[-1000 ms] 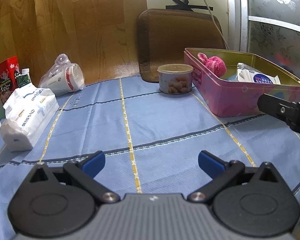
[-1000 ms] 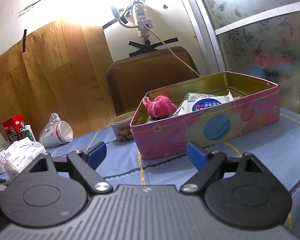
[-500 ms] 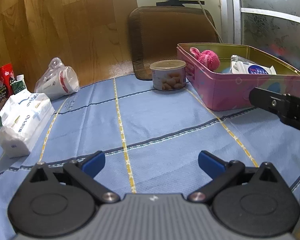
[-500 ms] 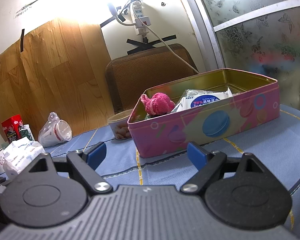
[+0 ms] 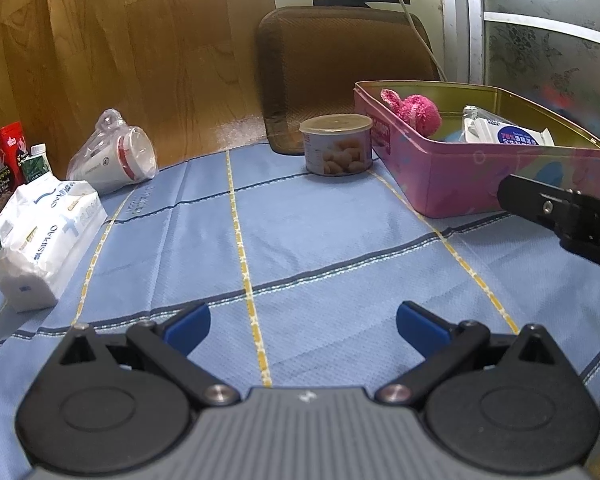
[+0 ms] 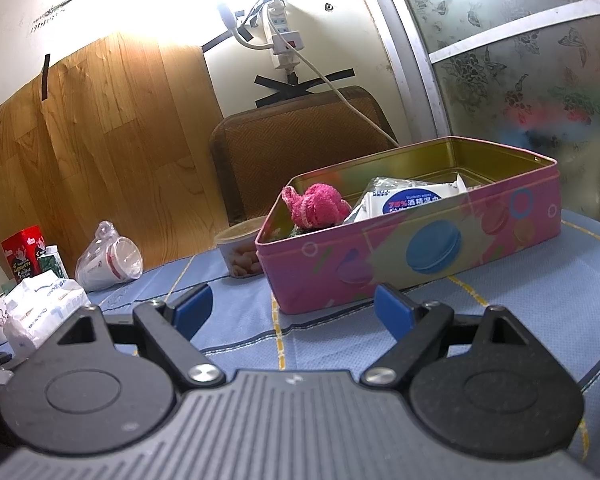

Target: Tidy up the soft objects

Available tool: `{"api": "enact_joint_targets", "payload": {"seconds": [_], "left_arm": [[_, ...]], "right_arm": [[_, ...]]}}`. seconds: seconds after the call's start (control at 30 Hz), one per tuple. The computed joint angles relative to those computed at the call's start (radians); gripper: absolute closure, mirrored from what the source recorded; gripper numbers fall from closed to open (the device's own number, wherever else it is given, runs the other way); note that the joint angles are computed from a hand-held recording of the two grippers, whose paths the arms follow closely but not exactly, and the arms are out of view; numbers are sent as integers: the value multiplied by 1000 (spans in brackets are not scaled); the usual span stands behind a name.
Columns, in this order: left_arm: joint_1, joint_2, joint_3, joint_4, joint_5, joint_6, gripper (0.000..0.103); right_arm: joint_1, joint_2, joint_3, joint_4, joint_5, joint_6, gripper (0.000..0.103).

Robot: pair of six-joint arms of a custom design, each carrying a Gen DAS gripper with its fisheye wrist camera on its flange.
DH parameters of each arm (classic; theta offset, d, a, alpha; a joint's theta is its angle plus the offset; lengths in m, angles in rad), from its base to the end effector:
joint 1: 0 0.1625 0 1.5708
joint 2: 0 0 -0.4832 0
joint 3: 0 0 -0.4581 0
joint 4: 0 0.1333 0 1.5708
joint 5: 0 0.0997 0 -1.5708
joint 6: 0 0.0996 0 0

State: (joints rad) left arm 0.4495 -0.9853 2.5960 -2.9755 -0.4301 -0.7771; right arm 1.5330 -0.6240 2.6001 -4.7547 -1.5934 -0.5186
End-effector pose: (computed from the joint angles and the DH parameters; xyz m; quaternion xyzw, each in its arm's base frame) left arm -0.2070 -0.3484 0.0464 0.1981 0.8154 -0.3862 0.3831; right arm 0.1181 -0.3447 0.0817 0.1897 -0.8009 0.5434 0.1649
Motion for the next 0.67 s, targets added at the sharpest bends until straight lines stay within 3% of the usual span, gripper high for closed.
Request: {"api": "enact_joint_targets", "payload": {"seconds": [0.47,0.67], "left_arm": [[1,-2,1,-22,-19,15,0],[-7,20,17,-126,-12,67,0]], "right_arm": [[0,4,-4,-1,2,-7,13],[-1,15,-6,-18,15,-36,13]]}}
